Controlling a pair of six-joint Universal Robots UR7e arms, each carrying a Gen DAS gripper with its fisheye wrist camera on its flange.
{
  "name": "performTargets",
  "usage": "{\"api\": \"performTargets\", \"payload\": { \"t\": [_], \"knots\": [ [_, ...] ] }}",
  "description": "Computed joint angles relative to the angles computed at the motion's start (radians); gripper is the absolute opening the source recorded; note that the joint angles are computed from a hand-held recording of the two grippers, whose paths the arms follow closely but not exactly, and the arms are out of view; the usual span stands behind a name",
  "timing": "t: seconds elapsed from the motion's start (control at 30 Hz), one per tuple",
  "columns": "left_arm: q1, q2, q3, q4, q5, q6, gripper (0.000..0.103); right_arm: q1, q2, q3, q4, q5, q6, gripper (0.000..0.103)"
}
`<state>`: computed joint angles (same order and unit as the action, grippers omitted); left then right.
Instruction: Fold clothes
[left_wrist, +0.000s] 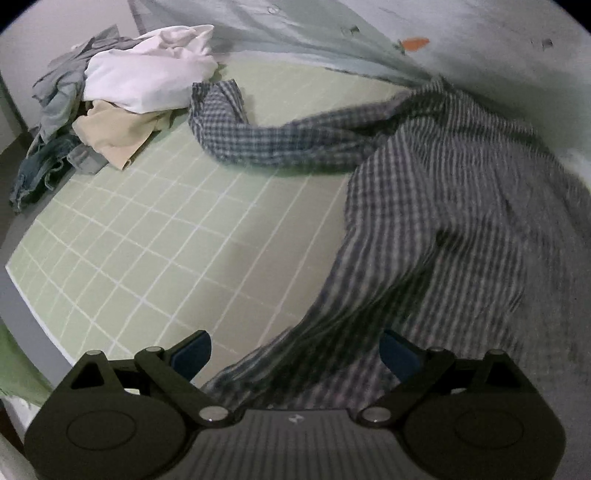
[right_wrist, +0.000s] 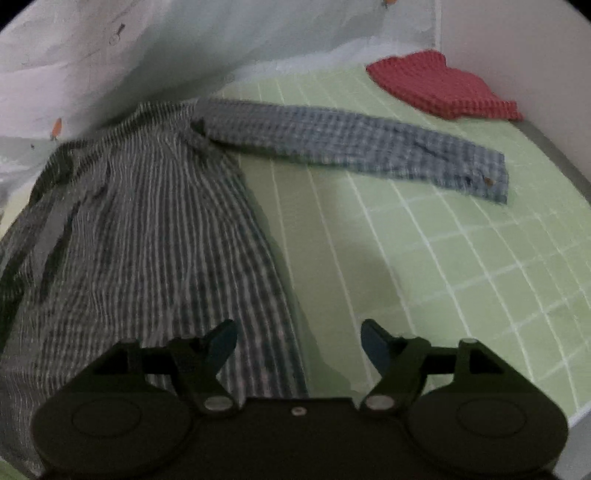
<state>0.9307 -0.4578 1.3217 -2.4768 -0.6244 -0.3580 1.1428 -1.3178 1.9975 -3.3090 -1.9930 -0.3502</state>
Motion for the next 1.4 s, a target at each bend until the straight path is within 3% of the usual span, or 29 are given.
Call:
{"api": "performTargets", "payload": {
  "t": [0.03,0.07,0.1,0.13,0.17,0.2,0.23,0.3,0.43,0.5,0.57,0.6,0.63,0.67,0.73,0.83,1.0,1.13,1.27,1.4],
  "knots": [
    [0.002,0.000,0.010,-0.007,0.002,0.018,0.094,-0.006,-0.008,0.009,0.015,0.010,0.014,0.066],
    [0.000,-0.004,0.025,-0.013,0.003,0.022,0.091,-0.009,-0.018,0.028,0.019,0.021,0.023,0.051],
    [-0.001,-0.006,0.045,-0.035,0.004,0.038,0.072,-0.020,-0.016,0.026,0.034,0.052,0.020,0.043],
    [-0.001,-0.008,0.054,-0.033,-0.002,0.038,0.056,-0.025,-0.025,0.034,0.062,0.078,0.008,0.026],
    [0.001,-0.013,0.061,-0.018,-0.019,0.030,0.046,-0.019,-0.027,0.041,0.077,0.073,-0.012,0.011],
    [0.004,-0.019,0.066,-0.010,-0.036,0.026,0.017,-0.007,-0.018,0.050,0.053,0.049,-0.050,0.005],
    [0.004,-0.027,0.075,0.009,-0.050,-0.002,0.003,0.005,-0.008,0.058,0.026,0.024,-0.088,0.002],
    [0.002,-0.053,0.103,0.033,-0.061,-0.064,0.002,0.022,-0.013,0.083,-0.013,-0.008,-0.124,0.001],
    [-0.015,-0.087,0.128,0.130,-0.049,-0.160,0.004,0.050,-0.033,0.094,-0.021,-0.106,-0.146,0.001],
    [-0.016,-0.097,0.124,0.206,-0.039,-0.208,0.013,0.067,-0.033,0.082,0.006,-0.175,-0.153,0.002],
    [-0.017,-0.104,0.126,0.207,-0.037,-0.225,0.032,0.083,-0.016,0.066,0.008,-0.226,-0.161,0.007],
    [-0.016,-0.110,0.133,0.173,-0.045,-0.215,0.047,0.089,-0.007,0.062,-0.010,-0.225,-0.173,0.023],
    [-0.016,-0.116,0.140,0.139,-0.053,-0.206,0.060,0.100,0.006,0.055,-0.035,-0.224,-0.181,0.049],
    [-0.016,-0.122,0.148,0.097,-0.056,-0.186,0.064,0.110,0.019,0.046,-0.059,-0.224,-0.189,0.067],
    [-0.017,-0.125,0.148,0.028,-0.048,-0.140,0.068,0.135,0.061,0.018,-0.121,-0.229,-0.222,0.074],
    [-0.015,-0.112,0.121,-0.053,-0.011,-0.062,0.080,0.166,0.133,-0.036,-0.178,-0.214,-0.286,0.103],
    [0.009,-0.099,0.051,-0.128,-0.023,0.021,0.090,0.217,0.235,-0.129,-0.113,-0.213,-0.298,0.103],
    [0.045,-0.093,-0.012,-0.136,-0.050,0.082,0.096,0.251,0.316,-0.208,-0.009,-0.215,-0.244,0.103],
    [0.093,-0.068,-0.114,-0.089,-0.053,0.148,0.096,0.268,0.390,-0.291,0.057,-0.191,-0.140,0.103],
    [0.156,0.003,-0.297,-0.050,-0.051,0.192,0.095,0.292,0.496,-0.412,0.034,-0.242,-0.065,0.103]
  ]
}}
